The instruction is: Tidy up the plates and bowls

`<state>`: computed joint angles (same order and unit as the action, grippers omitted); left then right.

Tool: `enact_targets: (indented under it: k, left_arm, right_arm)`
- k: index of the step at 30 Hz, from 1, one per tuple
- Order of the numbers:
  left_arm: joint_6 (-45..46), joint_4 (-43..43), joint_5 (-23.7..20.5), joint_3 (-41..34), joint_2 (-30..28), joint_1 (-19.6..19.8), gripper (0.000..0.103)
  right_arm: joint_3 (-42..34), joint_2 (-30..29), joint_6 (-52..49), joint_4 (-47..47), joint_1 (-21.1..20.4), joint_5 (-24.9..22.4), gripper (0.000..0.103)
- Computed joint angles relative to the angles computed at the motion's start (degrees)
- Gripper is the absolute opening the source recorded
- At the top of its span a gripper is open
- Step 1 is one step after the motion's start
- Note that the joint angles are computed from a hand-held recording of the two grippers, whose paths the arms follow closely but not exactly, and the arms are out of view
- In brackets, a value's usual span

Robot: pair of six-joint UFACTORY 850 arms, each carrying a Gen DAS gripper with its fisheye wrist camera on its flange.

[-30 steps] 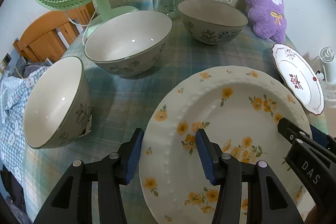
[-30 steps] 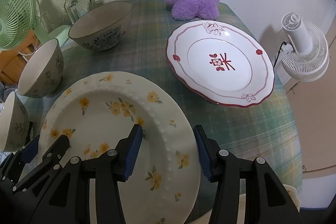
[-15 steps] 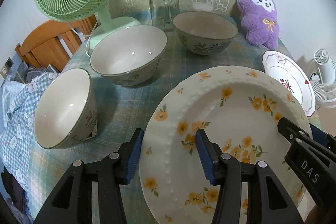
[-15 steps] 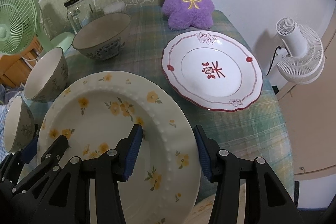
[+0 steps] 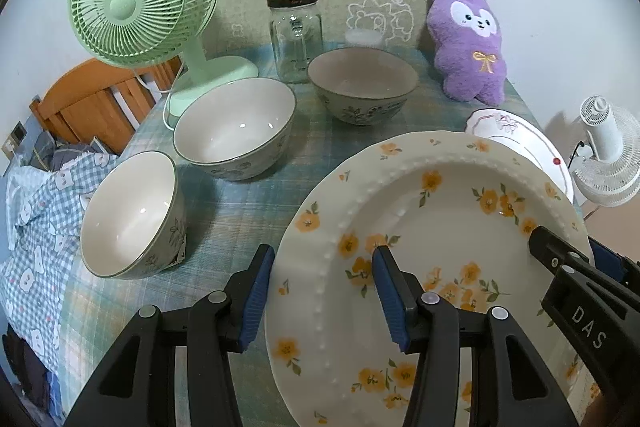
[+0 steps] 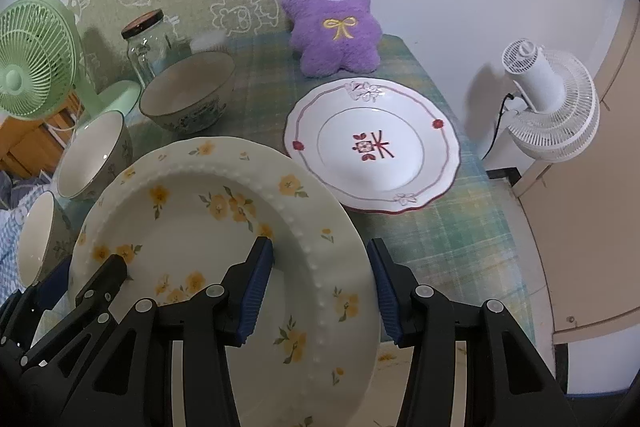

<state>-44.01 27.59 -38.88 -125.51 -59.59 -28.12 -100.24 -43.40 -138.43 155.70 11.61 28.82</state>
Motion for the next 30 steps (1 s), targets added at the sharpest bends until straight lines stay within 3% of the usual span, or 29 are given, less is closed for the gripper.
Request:
enact_targets:
  k: [30]
  left_arm:
    - [-3.52,1.10,3.49,10.29,6.14,-5.89,0.051]
  right_arm:
    - [19.94,13.25,10.57,-8.78,-3.69,-4.26,0.053]
